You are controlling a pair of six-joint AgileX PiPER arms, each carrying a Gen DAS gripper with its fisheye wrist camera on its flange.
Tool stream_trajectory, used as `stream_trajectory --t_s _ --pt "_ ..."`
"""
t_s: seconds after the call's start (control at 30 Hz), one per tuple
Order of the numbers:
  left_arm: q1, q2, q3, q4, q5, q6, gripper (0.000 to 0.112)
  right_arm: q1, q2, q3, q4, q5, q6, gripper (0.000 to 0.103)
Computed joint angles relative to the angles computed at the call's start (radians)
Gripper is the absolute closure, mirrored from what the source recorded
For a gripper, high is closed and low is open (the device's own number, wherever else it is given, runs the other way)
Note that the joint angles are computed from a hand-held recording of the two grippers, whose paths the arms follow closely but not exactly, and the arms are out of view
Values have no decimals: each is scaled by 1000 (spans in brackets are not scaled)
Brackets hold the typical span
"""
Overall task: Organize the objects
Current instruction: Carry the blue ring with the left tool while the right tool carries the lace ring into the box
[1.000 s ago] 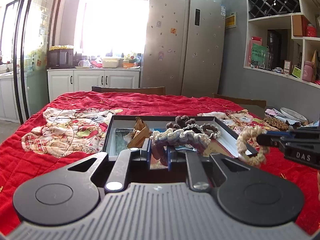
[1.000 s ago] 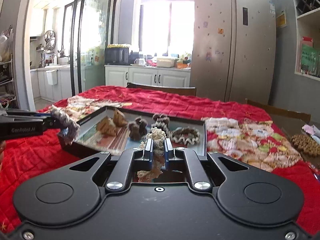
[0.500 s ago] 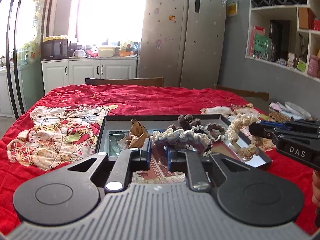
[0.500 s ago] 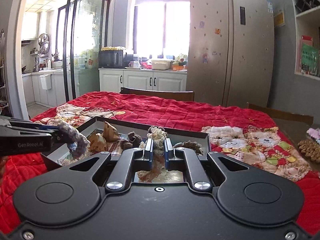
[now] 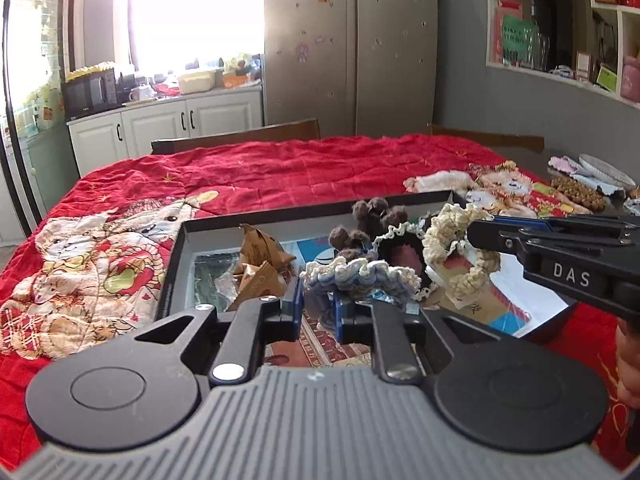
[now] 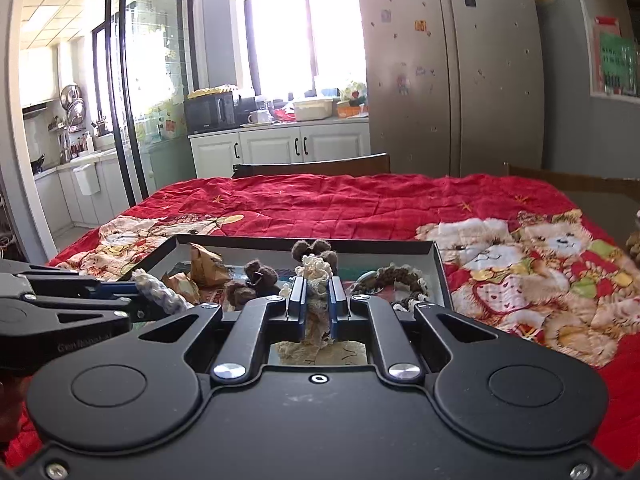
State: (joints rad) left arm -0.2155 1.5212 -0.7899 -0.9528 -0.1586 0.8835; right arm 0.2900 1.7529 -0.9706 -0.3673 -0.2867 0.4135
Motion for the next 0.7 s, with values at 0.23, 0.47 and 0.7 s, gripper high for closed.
stream_trajectory --t_s 0.23,0.47,0.7 --pt "-2 57 -51 -119 18 119 94 -14 53 -42 -54 3 71 93" --pt "-20 101 -98 -412 13 430 94 -33 96 -83 -168 12 206 93" --pt "-36 132 -134 -664 -15 709 94 -30 121 -104 -178 27 216 92"
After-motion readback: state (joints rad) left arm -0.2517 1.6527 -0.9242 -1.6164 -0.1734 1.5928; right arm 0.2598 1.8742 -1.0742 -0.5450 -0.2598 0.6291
